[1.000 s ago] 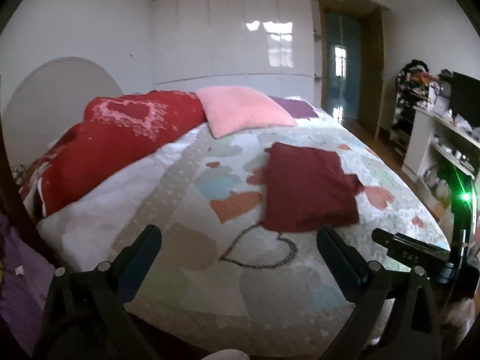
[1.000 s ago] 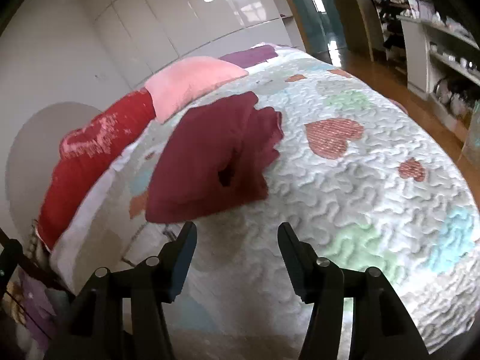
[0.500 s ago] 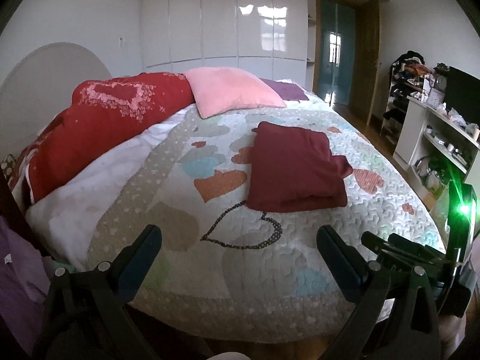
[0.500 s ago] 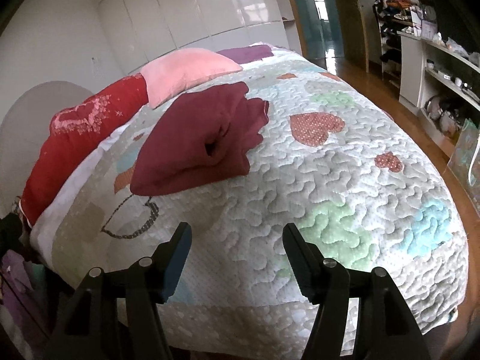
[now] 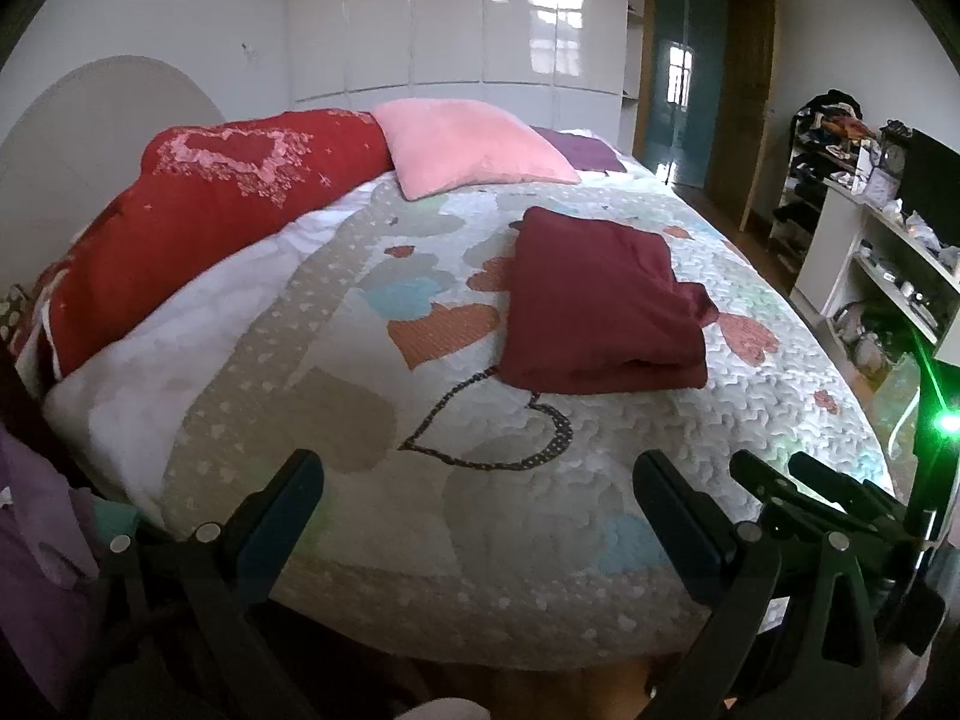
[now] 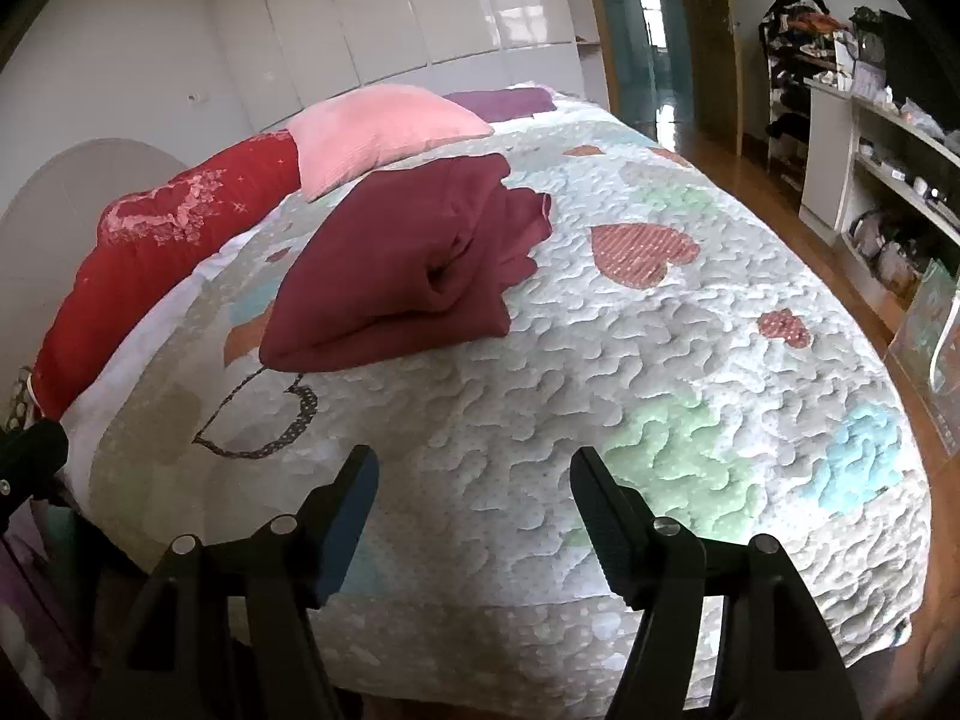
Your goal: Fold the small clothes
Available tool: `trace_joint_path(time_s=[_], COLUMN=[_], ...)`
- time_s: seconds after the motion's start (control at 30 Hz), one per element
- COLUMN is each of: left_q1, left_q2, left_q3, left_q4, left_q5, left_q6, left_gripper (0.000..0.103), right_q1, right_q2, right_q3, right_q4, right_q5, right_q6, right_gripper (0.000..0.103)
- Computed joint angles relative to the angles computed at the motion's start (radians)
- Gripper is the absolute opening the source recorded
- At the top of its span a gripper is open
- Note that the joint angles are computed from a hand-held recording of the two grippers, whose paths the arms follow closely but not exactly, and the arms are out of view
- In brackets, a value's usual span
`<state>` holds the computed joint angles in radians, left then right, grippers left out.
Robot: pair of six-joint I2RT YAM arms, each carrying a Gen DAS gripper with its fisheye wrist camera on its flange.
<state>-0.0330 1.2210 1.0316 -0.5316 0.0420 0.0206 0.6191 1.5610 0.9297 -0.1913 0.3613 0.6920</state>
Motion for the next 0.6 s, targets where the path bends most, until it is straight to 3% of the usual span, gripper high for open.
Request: trace_joint_path(time_s=[0.6], left_q1=[0.003], left_q2=[0.052], left_q3=[0.01], left_q4=[-0.039], left_q5=[0.043], left_q6=[-0.001], left_gripper=[0.103], right_q1=[0.048], right_q2=[0.025], right_q3=[0.031], right_q4=[-0.018], right_q5=[0.093], right_q6=[-0.049], right_gripper=[0.074])
